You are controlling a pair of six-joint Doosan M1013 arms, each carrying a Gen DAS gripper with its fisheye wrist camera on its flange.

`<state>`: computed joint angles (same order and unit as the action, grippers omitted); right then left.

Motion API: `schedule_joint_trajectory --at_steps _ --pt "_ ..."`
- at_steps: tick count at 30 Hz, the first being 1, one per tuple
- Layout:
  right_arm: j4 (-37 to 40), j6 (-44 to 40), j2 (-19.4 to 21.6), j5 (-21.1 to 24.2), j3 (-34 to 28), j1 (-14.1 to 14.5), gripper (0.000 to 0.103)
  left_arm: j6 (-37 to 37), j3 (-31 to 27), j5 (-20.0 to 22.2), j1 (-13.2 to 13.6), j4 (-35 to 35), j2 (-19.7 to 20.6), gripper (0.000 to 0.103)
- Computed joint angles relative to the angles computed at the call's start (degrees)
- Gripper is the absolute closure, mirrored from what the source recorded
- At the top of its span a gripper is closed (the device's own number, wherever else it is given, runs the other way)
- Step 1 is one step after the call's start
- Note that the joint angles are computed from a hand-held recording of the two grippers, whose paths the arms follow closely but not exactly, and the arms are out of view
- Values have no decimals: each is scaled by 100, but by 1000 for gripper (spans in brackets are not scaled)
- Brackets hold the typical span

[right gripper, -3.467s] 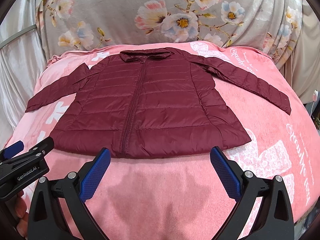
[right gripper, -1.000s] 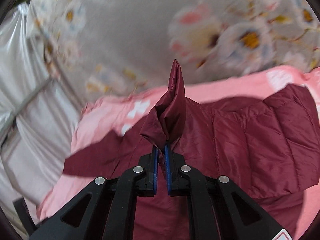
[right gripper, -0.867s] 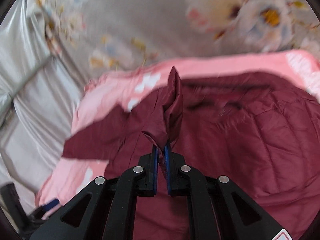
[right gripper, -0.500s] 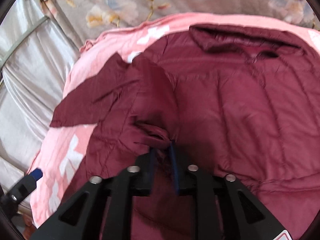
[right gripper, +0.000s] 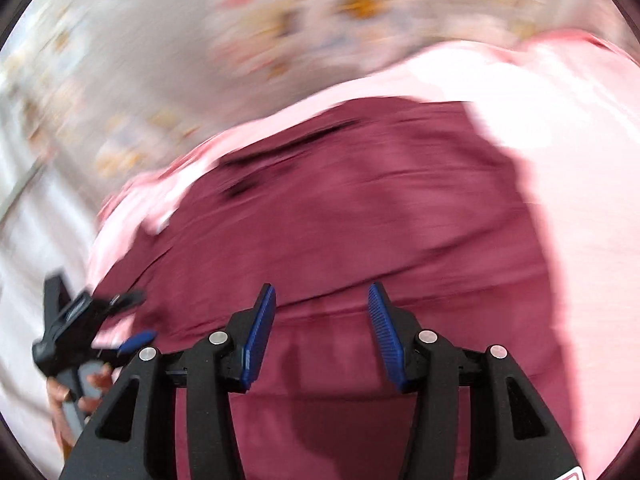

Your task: Fold large clothes

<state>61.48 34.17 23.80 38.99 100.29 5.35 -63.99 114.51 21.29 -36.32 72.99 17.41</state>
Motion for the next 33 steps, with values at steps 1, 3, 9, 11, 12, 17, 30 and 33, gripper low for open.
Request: schedule_joint_trajectory --at_steps 1,3,9,11,12,17,30,33 --pt "-23 248 80 -108 -77 -122 54 -150 2 -69 35 106 14 21" --pt "-47 608 224 -216 -213 -266 54 -146 -26 -177 104 88 34 50" --pt "25 1541 932 277 -947 -512 54 843 -100 -150 228 -573 -15 100" --pt "134 1578 1036 355 -1064 -484 54 1050 -130 21 232 -640 -62 101" --pt "150 1597 1049 349 -1092 -481 56 1163 -152 151 227 -664 -90 101" --pt "1208 848 946 215 -1016 -575 101 1921 -302 757 200 -1094 -131 102" --pt "11 1135 819 63 -894 -571 81 2788 -438 1282 127 -1836 256 102" --pt "36 1160 887 276 -945 -505 61 2800 -463 1072 135 -1738 277 102"
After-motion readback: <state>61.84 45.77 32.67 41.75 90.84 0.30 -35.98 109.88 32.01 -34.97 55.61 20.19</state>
